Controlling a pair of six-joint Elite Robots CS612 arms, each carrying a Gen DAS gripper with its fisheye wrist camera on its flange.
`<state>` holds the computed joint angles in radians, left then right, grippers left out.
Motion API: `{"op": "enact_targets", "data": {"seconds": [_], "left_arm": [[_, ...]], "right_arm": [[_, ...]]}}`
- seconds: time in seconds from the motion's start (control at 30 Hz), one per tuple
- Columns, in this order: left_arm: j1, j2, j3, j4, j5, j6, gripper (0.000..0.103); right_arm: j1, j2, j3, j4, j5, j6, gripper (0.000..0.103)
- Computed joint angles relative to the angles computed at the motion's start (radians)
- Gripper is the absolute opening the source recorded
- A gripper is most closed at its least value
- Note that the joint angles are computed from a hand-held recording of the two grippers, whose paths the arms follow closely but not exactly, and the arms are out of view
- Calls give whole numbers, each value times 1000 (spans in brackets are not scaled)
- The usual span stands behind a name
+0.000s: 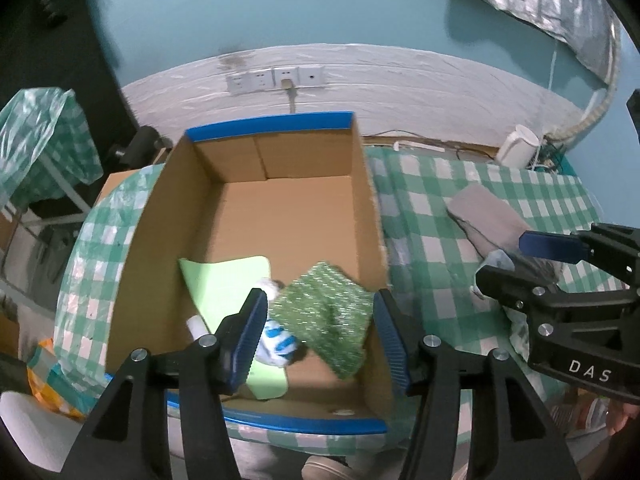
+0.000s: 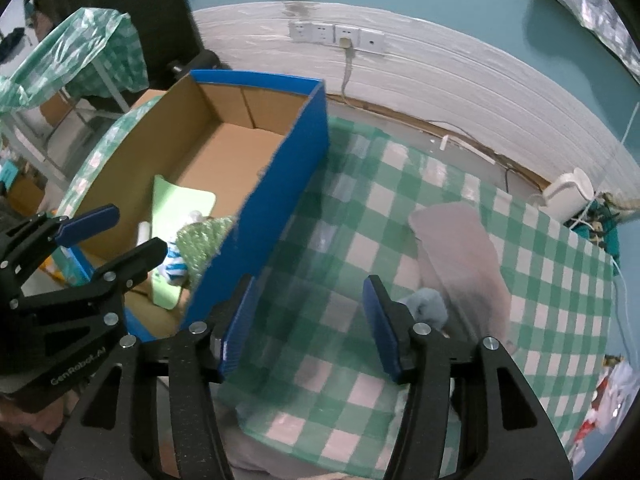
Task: Organize soft objects
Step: 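Move both tools from the box back over the remaining items on the table, then grasp the black sock with the right gripper while the left tool approaches the white plastic bundle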
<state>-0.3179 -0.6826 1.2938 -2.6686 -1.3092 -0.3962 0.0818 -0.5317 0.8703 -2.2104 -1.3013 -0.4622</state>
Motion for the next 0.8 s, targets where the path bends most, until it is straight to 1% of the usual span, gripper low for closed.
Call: {"op": "enact_targets", "data": {"seconds": [0.27,0.4,0.67,0.8], "left_arm": [[-21,15,-32,23,-6,29,56],[-34,25,-50,38,-7,44,57],[-62,48,-92,83,-4,85,58],[-69,60,-117,114,-33,84,59]], "right_arm": [[-33,-22,50,-31,-15,15,56],[-52,-27,64,-32,-19,36,56],[-90,-37,94,-66,-24,73,57],[-105,-35,98,-61,-23,84,57]]}}
